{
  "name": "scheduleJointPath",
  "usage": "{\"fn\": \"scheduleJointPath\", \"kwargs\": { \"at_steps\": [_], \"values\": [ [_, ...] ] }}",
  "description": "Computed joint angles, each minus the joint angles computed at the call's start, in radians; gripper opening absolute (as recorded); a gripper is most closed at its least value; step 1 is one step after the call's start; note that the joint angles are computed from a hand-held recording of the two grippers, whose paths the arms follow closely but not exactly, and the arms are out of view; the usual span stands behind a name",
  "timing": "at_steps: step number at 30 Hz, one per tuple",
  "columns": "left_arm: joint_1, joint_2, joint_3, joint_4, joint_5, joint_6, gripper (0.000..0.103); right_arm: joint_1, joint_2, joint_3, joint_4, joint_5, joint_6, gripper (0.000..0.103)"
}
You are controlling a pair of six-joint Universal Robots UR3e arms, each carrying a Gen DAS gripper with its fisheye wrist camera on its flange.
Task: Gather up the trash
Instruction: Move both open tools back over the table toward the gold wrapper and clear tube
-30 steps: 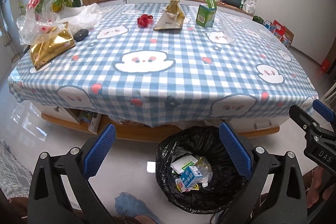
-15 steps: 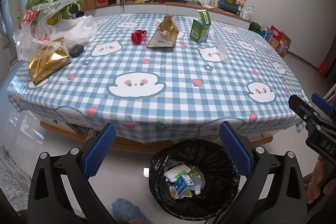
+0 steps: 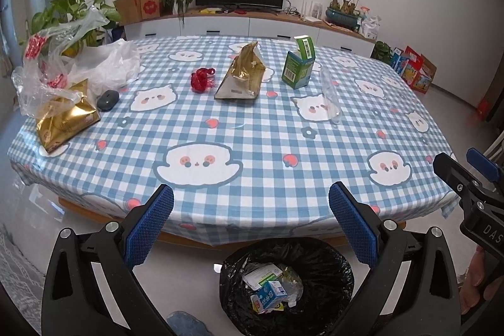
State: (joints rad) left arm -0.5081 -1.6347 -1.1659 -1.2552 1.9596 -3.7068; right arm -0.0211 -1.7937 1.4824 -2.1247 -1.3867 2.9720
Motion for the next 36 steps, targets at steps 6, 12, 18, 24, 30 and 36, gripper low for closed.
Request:
{"fn": "scheduleJointPath", "kwargs": {
  "at_steps": [6, 12, 18, 24, 30, 36],
  "values": [
    [0.041, -0.035, 0.044, 0.000, -0.021, 0.032, 0.097, 0.002, 0.075, -0.069, -0.005, -0.002, 0.004, 0.095],
    [0.098, -0.070, 0.084, 0.006, -0.059, 0.070, 0.097, 0.012, 0.170, -0.142, -0.006, 0.001, 0.017, 0.092],
    [0.150, -0.137, 0.155, -0.014, -0.085, 0.101, 0.097, 0.038, 0.277, -0.233, -0.004, -0.022, 0.021, 0.091],
    [0.192, -0.220, 0.255, -0.044, -0.117, 0.131, 0.097, 0.058, 0.396, -0.352, 0.014, -0.047, 0.026, 0.091],
    [0.216, -0.313, 0.384, -0.076, -0.118, 0.163, 0.097, 0.083, 0.531, -0.504, 0.044, -0.080, 0.034, 0.091],
    [0.257, -0.446, 0.573, -0.136, -0.138, 0.196, 0.097, 0.096, 0.672, -0.697, 0.105, -0.098, 0.045, 0.091]
  ]
}}
